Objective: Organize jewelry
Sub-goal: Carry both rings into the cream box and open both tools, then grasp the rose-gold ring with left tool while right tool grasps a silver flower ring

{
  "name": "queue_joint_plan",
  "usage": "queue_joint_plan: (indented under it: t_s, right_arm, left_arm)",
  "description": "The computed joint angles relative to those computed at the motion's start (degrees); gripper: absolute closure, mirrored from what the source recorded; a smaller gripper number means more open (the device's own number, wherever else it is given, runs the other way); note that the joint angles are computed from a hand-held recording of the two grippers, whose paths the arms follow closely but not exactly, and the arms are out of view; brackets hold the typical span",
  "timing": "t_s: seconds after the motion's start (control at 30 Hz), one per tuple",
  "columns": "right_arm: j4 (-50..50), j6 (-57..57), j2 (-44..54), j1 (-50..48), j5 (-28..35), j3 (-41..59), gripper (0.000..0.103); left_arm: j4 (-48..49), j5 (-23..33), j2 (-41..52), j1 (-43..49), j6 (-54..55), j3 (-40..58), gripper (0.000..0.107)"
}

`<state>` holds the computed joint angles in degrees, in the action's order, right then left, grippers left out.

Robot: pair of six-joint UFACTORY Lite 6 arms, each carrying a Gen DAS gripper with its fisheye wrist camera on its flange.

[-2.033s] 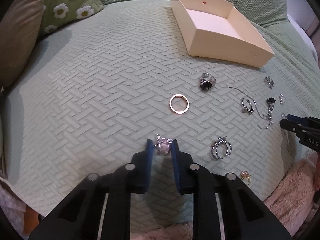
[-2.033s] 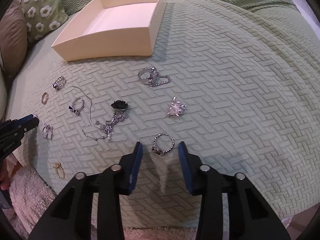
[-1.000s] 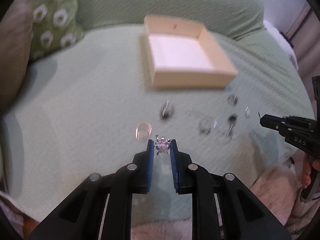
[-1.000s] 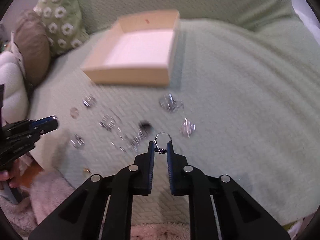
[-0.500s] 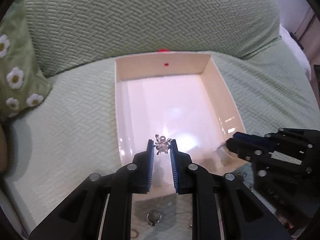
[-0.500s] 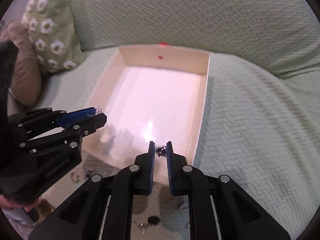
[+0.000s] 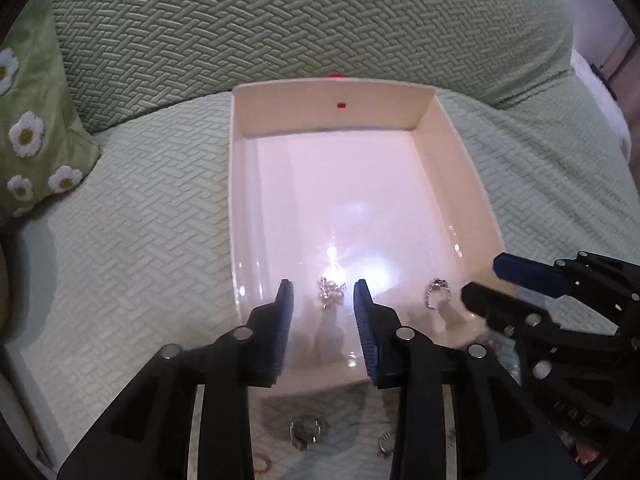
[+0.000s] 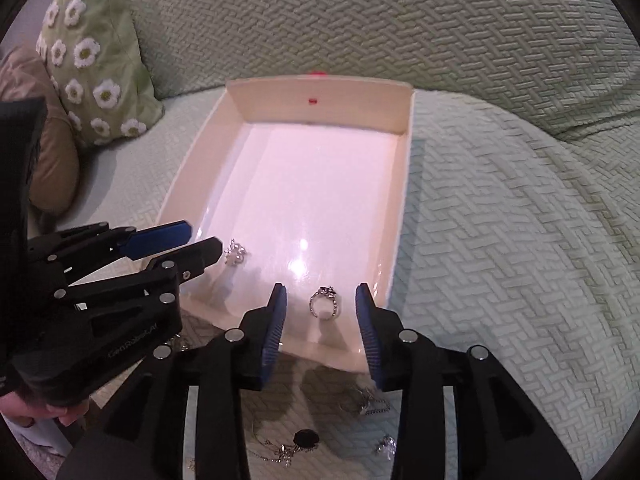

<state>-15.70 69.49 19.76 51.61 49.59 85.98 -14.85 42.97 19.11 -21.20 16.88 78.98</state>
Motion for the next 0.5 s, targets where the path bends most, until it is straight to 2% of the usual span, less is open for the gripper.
queue_joint_plan:
  t_s: [0.03,0.07,0.1,0.13,0.17,0.27,0.37,0.5]
  right_arm:
    - [-1.5,1.9,-2.7,1.2,0.5,-1.5,0.066]
    - [-2.7,3.7,-4.5,2.3,1.3,-2.4,0.056]
    - [-4.3,5.9,-6.3,3.6,2.3,-3.4,0.048]
    - [-6.3,9.5,-9.1,5.6,3.6,-5.6,0.035]
    - [-7.3,11.8,-10.8,6.9,4.3,-7.3,0.031]
    - [-5.8,16.6,-15.6,9.5,4.3,-14.4,0.030]
    - [-2.4,20.7,-18.6,10.1,1.2,-22.6,0.030]
    - [1.2,22.0,-17.3,10.7,-2.6,-26.5,0.030]
  left_arm:
    - [-1.3,0.7,-1.4,0.7,1.3,-0.5,0.070]
    - [-3.5,1.2,-4.3,2.1,3.8,-2.1,0.062]
    - [-4.5,1.0,-6.4,2.8,4.8,-3.3,0.042]
    - [-5.7,0.2,-10.4,4.3,6.5,-6.6,0.034]
    - [-6.9,-0.3,-14.0,5.9,8.4,-9.9,0.027]
    - [-6.1,0.5,-20.4,9.1,10.5,-17.4,0.026]
    - [-2.5,-1.6,-22.9,11.1,10.2,-24.3,0.023]
    - [-0.9,-2.5,-19.6,13.1,8.0,-28.2,0.036]
